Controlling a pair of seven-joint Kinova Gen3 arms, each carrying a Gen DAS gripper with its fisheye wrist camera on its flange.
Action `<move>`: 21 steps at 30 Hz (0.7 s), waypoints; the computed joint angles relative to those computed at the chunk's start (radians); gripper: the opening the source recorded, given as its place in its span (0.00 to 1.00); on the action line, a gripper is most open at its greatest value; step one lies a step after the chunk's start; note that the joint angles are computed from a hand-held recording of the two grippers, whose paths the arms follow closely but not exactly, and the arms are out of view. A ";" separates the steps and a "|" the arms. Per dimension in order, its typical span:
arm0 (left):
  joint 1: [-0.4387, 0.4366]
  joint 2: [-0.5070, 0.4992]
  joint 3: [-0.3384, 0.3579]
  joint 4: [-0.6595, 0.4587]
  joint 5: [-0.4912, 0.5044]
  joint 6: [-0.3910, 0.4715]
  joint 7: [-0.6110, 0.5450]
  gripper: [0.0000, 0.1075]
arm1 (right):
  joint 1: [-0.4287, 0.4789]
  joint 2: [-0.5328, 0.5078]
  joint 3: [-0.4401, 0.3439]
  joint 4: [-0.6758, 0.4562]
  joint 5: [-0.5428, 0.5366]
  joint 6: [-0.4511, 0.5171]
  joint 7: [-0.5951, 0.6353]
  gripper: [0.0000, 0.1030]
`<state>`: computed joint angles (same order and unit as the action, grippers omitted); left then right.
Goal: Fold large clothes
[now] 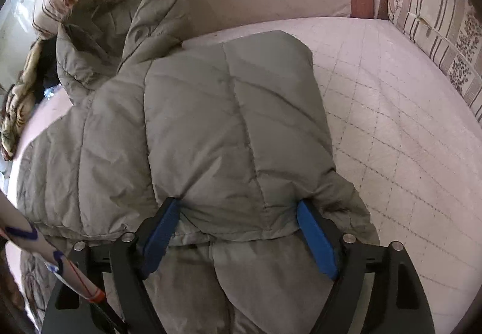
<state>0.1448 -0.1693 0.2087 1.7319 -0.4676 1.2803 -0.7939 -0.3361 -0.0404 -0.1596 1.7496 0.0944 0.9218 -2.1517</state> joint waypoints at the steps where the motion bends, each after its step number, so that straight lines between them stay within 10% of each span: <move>1: 0.000 -0.036 -0.004 0.001 0.009 0.003 0.004 0.39 | 0.001 -0.010 0.001 0.002 -0.004 0.003 0.003 0.82; 6: -0.048 -0.228 0.100 0.052 -0.029 0.029 0.102 0.68 | 0.000 -0.096 -0.031 -0.017 0.042 0.071 0.000 0.82; 21: -0.178 -0.407 0.121 0.272 0.052 -0.109 0.004 0.69 | -0.172 0.072 -0.158 -0.367 0.225 0.327 -0.157 0.82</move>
<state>-0.0328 -0.5761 0.3301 2.0041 -0.4159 1.1713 -0.7899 -0.5080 0.0318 -0.3180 1.3825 0.3196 1.2490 -2.3084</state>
